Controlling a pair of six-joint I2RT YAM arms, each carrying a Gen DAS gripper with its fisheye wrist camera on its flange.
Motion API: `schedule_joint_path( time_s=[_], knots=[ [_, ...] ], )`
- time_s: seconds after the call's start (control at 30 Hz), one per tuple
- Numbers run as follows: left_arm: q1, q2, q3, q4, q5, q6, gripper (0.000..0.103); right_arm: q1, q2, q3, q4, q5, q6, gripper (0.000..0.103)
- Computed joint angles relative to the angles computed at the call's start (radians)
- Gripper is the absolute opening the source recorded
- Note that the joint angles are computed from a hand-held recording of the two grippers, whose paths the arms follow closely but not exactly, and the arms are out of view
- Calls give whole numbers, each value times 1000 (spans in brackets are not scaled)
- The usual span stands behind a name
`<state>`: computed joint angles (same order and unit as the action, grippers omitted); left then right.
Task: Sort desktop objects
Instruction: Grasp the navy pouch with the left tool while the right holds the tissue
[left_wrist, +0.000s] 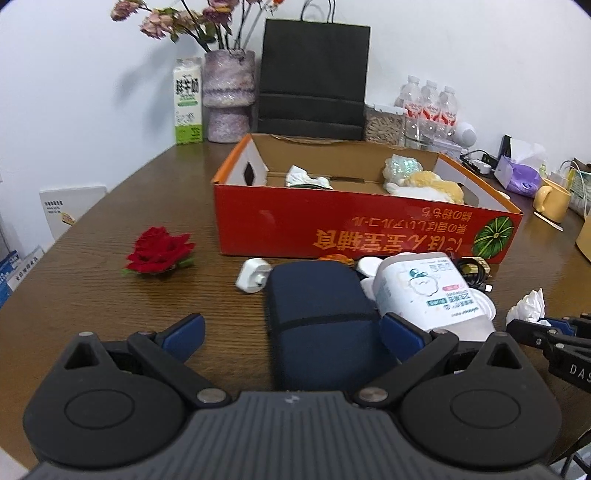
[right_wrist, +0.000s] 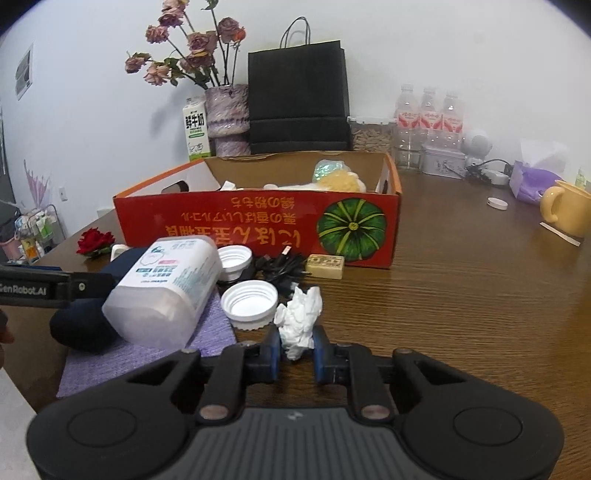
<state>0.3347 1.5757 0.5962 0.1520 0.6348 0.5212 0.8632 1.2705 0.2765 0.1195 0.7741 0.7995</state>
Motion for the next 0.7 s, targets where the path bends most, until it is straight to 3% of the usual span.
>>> schedule_joint_path(
  time_s=[0.13,0.37,0.57,0.7],
  knots=[
    [-59,20,21,-4,-70,-23,103,-12,-8,-12,19,-12,-13,17],
    [-82,43,38,1,-92,-38,102,-15,-15,-34,52,-22,-22,17],
    [-58,59,60,-32,-70,11,101,-11,-28,-42,46,-23,-19,17],
    [-63,56,68,-47,-68,45,95,-5,-27,-40,46,-22,-18,18]
  ],
)
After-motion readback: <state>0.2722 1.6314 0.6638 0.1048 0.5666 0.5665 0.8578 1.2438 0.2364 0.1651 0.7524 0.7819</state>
